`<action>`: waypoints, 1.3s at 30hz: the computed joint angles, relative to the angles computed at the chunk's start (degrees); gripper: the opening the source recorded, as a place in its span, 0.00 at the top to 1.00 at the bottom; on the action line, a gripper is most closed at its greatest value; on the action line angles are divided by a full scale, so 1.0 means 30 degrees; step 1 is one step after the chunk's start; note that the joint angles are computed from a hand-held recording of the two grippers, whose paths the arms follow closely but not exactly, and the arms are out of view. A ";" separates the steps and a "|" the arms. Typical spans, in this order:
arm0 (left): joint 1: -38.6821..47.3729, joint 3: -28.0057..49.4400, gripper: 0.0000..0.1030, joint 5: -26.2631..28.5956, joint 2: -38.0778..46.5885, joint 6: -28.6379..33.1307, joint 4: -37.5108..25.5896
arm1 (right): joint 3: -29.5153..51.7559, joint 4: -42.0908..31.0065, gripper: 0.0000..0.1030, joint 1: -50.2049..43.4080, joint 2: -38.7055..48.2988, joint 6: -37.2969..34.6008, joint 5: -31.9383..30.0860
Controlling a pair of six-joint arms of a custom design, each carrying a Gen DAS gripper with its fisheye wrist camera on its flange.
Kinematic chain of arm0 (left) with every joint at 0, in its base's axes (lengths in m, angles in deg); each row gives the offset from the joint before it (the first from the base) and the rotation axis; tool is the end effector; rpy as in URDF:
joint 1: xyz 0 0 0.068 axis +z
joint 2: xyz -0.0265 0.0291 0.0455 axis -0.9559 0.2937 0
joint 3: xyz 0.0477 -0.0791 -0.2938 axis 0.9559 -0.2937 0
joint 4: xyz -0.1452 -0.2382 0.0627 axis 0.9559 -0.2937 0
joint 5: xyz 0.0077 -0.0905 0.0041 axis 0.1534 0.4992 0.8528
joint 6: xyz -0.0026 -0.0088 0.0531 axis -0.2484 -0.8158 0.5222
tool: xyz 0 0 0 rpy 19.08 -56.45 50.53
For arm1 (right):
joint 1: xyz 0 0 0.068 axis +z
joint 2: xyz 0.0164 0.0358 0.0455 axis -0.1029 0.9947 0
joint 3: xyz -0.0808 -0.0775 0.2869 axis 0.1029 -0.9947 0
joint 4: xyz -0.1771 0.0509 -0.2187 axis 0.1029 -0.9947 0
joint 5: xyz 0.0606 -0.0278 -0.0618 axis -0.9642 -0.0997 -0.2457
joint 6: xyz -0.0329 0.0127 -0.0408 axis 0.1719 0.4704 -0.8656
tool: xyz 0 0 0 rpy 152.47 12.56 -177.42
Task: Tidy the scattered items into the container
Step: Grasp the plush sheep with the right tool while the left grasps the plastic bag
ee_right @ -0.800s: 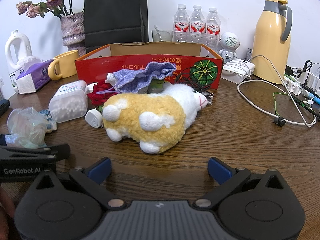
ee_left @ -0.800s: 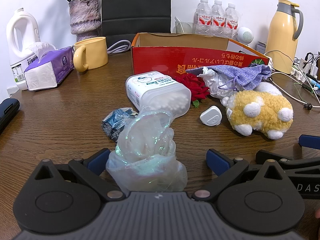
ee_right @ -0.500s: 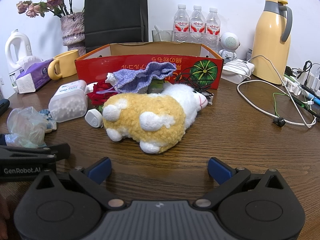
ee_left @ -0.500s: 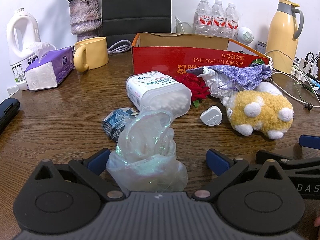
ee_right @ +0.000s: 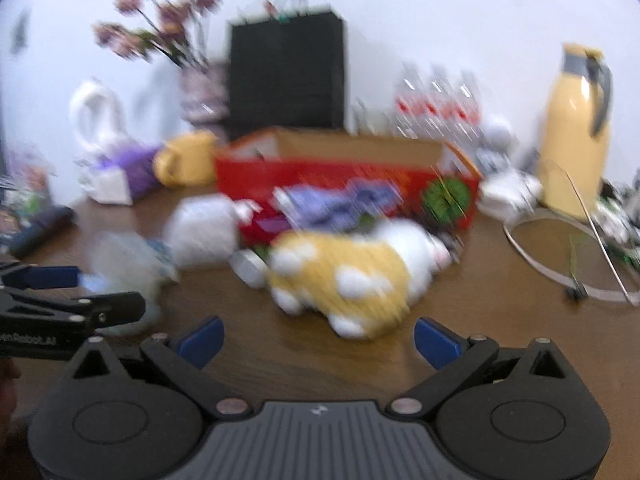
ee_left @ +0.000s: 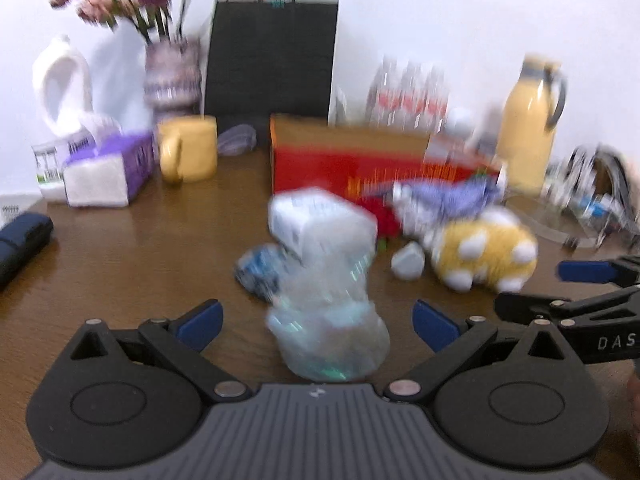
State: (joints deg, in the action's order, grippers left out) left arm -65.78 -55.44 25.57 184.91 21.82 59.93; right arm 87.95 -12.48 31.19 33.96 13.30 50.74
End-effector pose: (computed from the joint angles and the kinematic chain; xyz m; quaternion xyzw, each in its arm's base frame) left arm 0.2756 0.0189 0.0790 0.1267 0.8498 -0.1231 0.4967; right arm 0.2252 0.1523 0.0740 -0.0557 0.8684 0.0441 0.4907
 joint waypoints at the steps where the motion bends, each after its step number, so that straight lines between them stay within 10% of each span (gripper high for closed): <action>1: 0.0226 0.0233 0.00 0.0095 -0.0179 -0.0168 -0.0377 | 0.0142 -0.0018 0.03 0.0078 -0.0164 -0.0452 -0.0144; 9: -0.1227 0.2604 0.06 -0.0220 -0.0327 0.0022 -0.4472 | 0.2271 -0.1715 0.14 0.0306 0.0682 -0.1919 0.1706; 13: -0.1412 0.2696 0.55 0.0183 0.0231 0.0712 -0.4470 | 0.3016 -0.2210 0.14 -0.1098 0.1212 -0.1718 0.1053; 19: -0.0989 0.1298 0.59 0.0825 -0.0555 0.1292 -0.2705 | 0.4523 -0.3644 0.13 -0.2765 0.2394 -0.1359 -0.0692; 23: -0.0833 0.0775 0.59 0.0936 -0.1429 0.0684 -0.2356 | 0.3314 -0.1712 0.56 -0.3569 0.2349 -0.0432 -0.2543; 39: -0.1122 -0.1453 0.60 0.2410 -0.5985 -0.1479 -0.1641 | -0.4906 0.2222 0.62 -0.0498 -0.4754 0.0683 0.1399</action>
State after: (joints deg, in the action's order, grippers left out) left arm -69.15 -59.80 32.80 166.96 17.38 55.00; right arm 73.23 -5.81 29.69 19.69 15.35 54.93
